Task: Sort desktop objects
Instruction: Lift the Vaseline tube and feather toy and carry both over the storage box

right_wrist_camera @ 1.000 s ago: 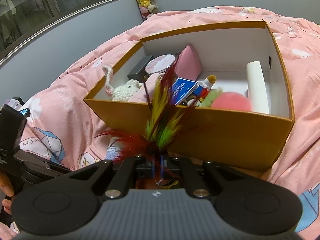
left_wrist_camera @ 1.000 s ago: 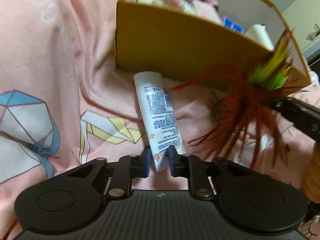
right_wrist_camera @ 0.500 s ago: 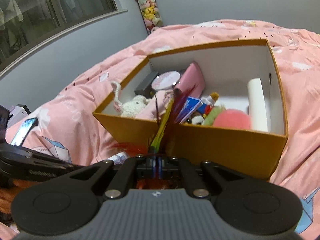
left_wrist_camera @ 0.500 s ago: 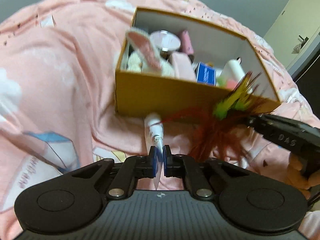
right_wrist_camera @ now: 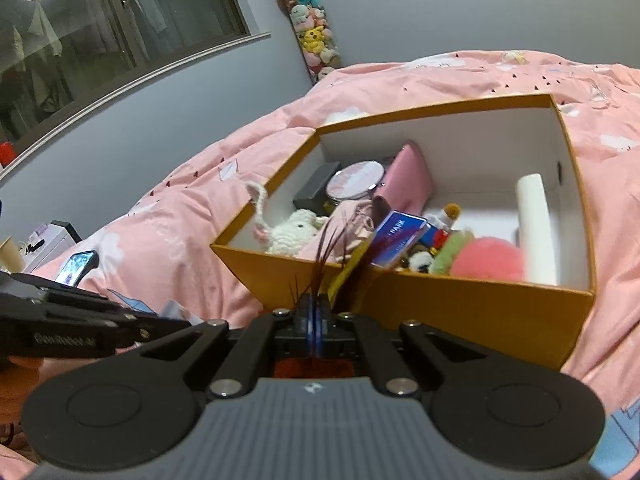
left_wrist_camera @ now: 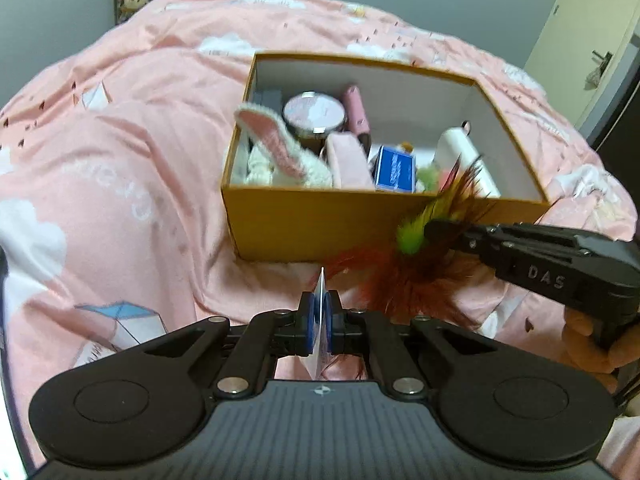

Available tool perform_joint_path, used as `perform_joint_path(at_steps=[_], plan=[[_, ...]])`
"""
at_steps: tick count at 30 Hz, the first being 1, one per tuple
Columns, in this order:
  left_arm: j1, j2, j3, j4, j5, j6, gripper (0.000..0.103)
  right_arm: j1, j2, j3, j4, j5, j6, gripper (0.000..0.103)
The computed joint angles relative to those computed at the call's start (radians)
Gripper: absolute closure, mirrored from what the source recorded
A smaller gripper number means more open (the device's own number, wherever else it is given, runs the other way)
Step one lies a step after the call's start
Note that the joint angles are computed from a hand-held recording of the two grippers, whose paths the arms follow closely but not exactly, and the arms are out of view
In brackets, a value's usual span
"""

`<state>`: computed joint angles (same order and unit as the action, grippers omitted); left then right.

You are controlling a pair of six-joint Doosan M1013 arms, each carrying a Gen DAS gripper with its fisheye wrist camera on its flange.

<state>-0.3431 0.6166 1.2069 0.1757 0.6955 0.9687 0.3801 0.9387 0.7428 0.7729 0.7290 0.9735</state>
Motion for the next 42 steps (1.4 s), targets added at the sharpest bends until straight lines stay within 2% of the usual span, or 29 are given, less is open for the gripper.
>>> perform_joint_path(at_steps=[4, 8, 13, 18, 20, 30, 38, 42], plan=[[-0.005, 0.018, -0.007, 0.043, 0.006, -0.045, 0.097, 0.001, 0.019, -0.031, -0.052, 0.038, 0.065, 0.102], [-0.001, 0.019, -0.002, 0.025, -0.011, -0.04, 0.097, 0.002, 0.037, -0.065, -0.09, 0.09, 0.098, 0.098], [0.002, 0.031, -0.014, -0.001, 0.031, -0.035, 0.091, 0.006, 0.039, -0.068, -0.115, 0.1, 0.103, 0.096], [-0.001, 0.032, -0.011, 0.022, 0.023, -0.047, 0.091, 0.006, 0.048, -0.082, -0.122, 0.116, 0.119, 0.096], [-0.001, 0.03, -0.006, 0.021, 0.016, -0.049, 0.091, 0.006, 0.048, -0.081, -0.12, 0.113, 0.117, 0.1], [-0.007, -0.003, 0.029, 0.076, -0.04, -0.092, 0.092, 0.002, 0.004, -0.011, -0.05, 0.035, 0.022, 0.103], [-0.004, -0.035, 0.031, 0.082, -0.103, -0.081, 0.092, -0.007, -0.044, 0.044, 0.111, -0.056, -0.149, 0.103], [0.002, -0.037, 0.005, 0.042, -0.116, -0.035, 0.092, -0.021, -0.051, 0.036, 0.192, -0.066, -0.161, 0.103]])
